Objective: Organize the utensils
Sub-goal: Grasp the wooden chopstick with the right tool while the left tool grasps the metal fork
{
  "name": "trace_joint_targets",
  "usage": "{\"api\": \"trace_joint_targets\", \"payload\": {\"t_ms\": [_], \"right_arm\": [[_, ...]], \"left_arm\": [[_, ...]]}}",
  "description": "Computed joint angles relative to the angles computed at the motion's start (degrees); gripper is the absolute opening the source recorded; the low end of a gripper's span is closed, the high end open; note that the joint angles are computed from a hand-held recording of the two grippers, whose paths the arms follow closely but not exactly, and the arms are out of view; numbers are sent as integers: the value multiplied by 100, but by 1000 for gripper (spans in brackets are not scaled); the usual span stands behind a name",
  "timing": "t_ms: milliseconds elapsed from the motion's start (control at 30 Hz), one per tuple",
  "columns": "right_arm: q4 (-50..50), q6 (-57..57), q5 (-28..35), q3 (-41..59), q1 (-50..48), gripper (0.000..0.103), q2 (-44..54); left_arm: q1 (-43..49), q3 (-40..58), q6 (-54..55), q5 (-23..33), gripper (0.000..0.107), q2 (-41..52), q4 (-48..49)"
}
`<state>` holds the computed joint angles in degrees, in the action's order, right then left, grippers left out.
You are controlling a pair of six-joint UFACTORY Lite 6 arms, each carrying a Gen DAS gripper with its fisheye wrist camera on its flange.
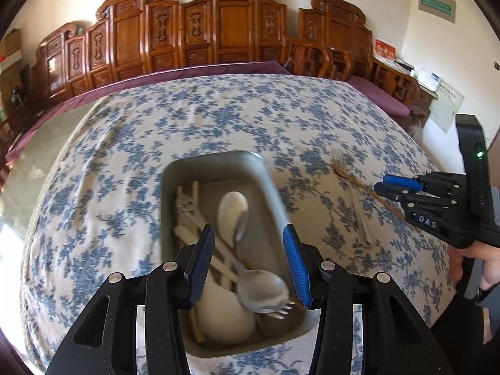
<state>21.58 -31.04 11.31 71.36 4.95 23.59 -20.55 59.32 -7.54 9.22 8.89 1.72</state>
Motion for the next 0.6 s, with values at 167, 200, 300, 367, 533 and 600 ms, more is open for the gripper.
{"api": "trace_joint_targets", "payload": {"t_ms": [167, 200, 300, 367, 533, 600], "right_arm": [[572, -882, -162, -204, -562, 28, 236], [725, -1081, -155, -207, -638, 28, 274], [1534, -2049, 98, -107, -896, 28, 465], [2037, -2660, 266, -61, -1004, 28, 576], [3265, -3956, 245, -131, -999, 28, 623], [3347, -4061, 258, -101, -988, 28, 650]], "left_arm": [[-356, 97, -1181, 14, 49, 164, 1141], [-405, 118, -1328, 23, 49, 191, 1279], [-553, 235, -1722, 59, 49, 311, 1623], [-669, 331, -2004, 99, 49, 411, 1870], [-962, 482, -2949, 204, 49, 561, 2760], [-1065, 533, -3155, 235, 49, 622, 2932]]}}
